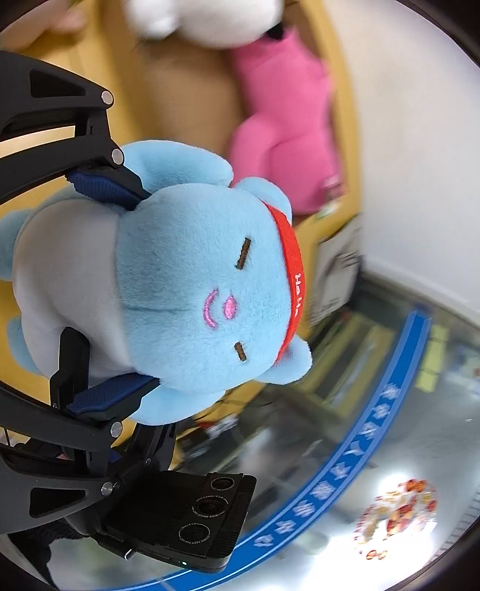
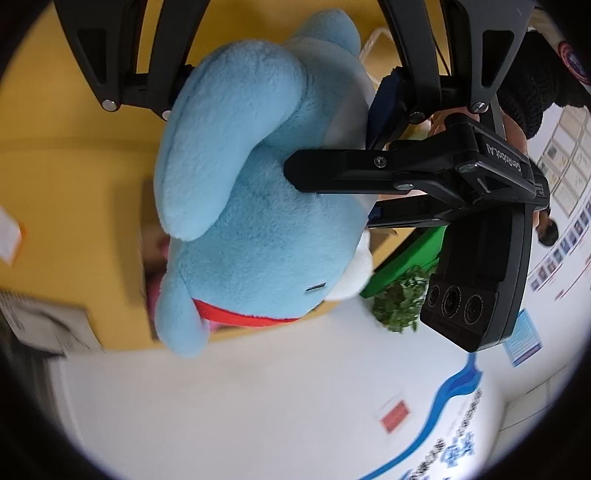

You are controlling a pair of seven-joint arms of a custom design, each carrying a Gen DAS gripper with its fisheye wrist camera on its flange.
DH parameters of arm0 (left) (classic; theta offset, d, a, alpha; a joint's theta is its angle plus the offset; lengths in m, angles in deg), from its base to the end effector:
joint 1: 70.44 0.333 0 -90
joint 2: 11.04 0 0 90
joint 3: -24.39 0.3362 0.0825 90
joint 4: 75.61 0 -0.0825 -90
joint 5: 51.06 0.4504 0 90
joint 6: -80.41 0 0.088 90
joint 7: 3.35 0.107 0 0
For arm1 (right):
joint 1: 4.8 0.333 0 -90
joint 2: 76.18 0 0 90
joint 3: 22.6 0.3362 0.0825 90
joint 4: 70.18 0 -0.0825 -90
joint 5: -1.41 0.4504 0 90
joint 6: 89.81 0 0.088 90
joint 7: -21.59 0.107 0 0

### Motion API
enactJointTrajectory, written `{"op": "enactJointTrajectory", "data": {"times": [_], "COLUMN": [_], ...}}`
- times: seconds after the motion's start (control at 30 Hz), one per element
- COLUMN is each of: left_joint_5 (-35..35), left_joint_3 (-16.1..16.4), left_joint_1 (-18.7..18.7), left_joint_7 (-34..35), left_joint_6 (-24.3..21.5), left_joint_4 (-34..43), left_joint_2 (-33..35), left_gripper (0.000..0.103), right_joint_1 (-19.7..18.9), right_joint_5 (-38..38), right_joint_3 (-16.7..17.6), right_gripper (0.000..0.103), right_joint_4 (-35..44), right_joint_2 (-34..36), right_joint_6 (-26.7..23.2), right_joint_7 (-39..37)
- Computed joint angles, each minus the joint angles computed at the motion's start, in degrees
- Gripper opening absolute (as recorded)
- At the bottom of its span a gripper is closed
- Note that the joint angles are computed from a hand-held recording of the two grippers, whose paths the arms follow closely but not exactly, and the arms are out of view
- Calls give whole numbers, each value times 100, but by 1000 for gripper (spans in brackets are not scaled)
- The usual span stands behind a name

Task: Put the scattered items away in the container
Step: 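Lift the light-blue cat with both grippers and carry it over the box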

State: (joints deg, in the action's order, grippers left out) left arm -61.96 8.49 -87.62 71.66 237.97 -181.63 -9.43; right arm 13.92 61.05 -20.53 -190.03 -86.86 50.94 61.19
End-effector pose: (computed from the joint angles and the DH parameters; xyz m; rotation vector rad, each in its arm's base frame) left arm 0.5786 -0.3652 0.6074 -1.7416 2.0658 -1.2513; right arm 0.5627 0.2145 0.5633 -1.9084 1.0229 -0.0035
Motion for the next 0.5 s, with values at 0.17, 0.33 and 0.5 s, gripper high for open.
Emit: {"op": "enactJointTrajectory", "data": {"times": [0.17,0.33,0.5], "left_joint_5": [865,638,677], "left_joint_3": [190,27,-130], "left_joint_1": [252,691,802], "left_joint_7": [-723,-702,-1073], "left_joint_6": [-139,-502,-1045], "left_joint_4": [949,2054,3031], "left_joint_2": [547,1581,2665], "left_gripper": [85,85,86], "right_joint_1": [-147,-509,-756], "right_joint_5": [-370,-773,-1131], "right_joint_3": [12,205,382], "right_gripper": [70,72,78], "right_joint_4": [1859,3860,4465], "right_joint_2": [1246,2828,3634], "right_joint_6": [-678,-1439,-1674], "right_joint_7": [-49,369,1110]}}
